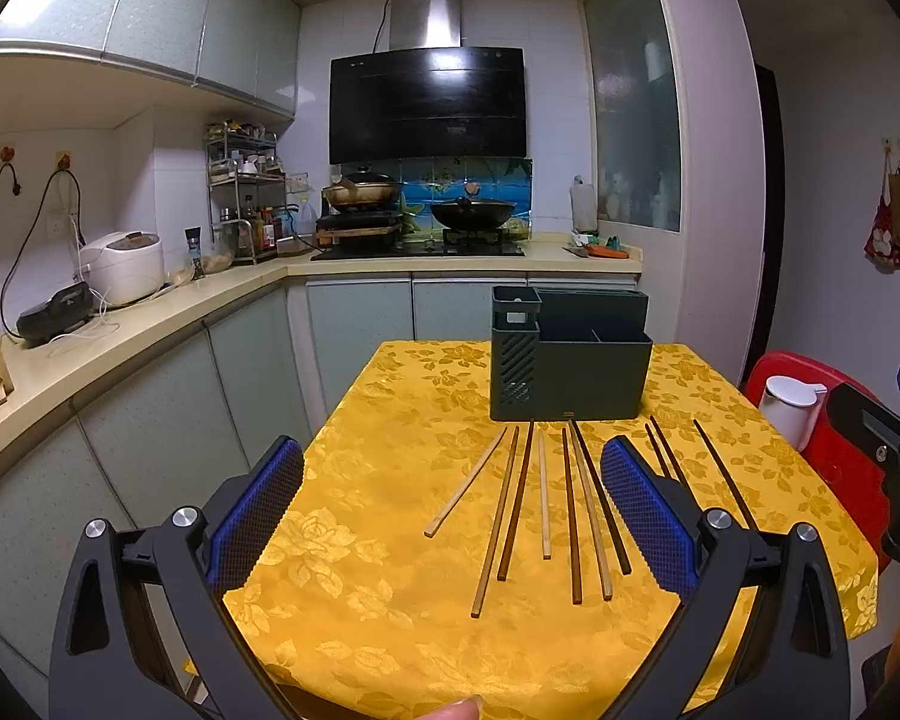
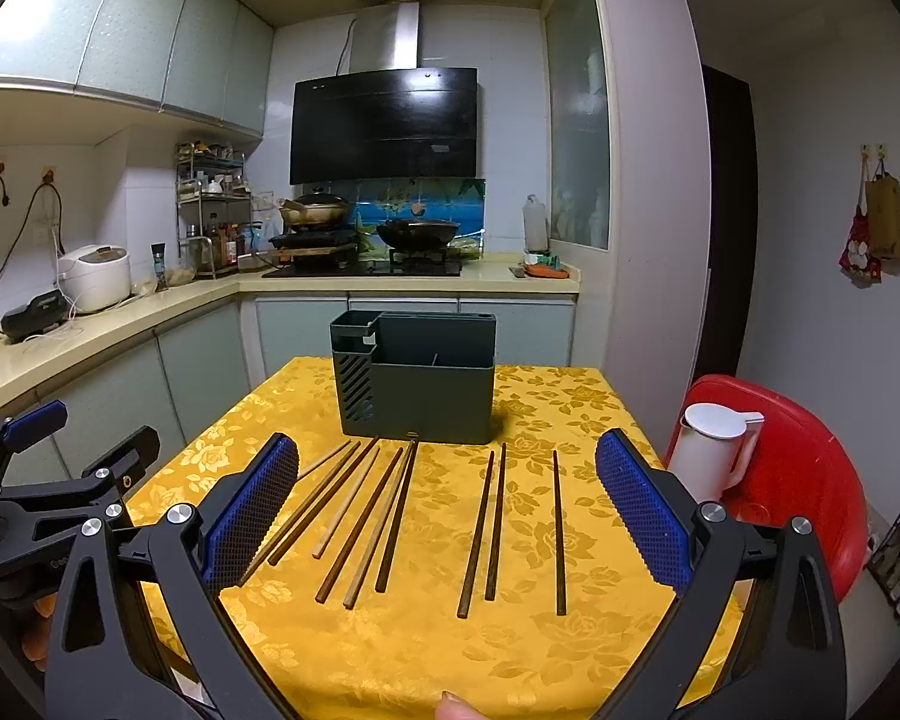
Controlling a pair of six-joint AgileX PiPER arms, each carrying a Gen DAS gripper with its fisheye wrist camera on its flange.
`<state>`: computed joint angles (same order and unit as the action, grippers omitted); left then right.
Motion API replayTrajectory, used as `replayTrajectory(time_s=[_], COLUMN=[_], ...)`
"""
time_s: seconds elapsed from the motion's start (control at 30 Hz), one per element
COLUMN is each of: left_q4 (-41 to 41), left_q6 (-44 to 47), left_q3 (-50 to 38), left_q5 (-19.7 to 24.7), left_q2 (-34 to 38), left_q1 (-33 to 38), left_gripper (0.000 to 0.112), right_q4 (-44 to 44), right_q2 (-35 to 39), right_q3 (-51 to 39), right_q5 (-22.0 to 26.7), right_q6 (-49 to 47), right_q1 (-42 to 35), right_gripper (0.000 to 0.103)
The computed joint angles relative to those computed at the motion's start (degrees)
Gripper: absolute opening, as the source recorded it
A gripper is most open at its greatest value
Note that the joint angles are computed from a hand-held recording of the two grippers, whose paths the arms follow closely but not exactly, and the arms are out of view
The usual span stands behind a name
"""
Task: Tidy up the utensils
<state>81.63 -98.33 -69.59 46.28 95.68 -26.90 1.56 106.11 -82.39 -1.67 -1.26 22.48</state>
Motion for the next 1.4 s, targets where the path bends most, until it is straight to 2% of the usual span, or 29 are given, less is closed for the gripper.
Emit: replayTrajectory(time_s=[0.17,0.27,0.33,0.77,0.97,1.4], left_q4=[0.3,0.5,0.5,0.8,0.8,0.9], left_q6=[-0.1,-0.4,-0.4,-0.7,-0.9,-1.1], left_q3=[0.1,0.2,0.3,0.6,0.8,1.0], left_q5=[-0.4,-0.3,-0.3,-0.3,-0.4,-0.7], left_q2=[-0.2,-0.1,-0.1,-0.2,-0.2,0.3], left_q1=[0.4,0.3,0.3,0.3,0.3,0.2], left_gripper=[0.096,0.096,0.096,0.096,0.096,0.096], right_q4=[0.9,6.6,4.8,8.5,5.9,10.6], right_q2=[0.1,-0.1,0.0,0.1,0.3,0.8], right_q3=[0.3,0.9,0.8,1.2,2.2,3.2], right_q5=[-0.5,-1.0,-1.0,-1.5,-2.4,-3.3], right_q6=[-1.0,-6.6,-4.7,-8.5,-6.1,-10.9], right_q1=[0.0,0.2,0.2,0.4,0.5,1.2], right_gripper=[0.097,0.097,0.097,0.097,0.097,0.097])
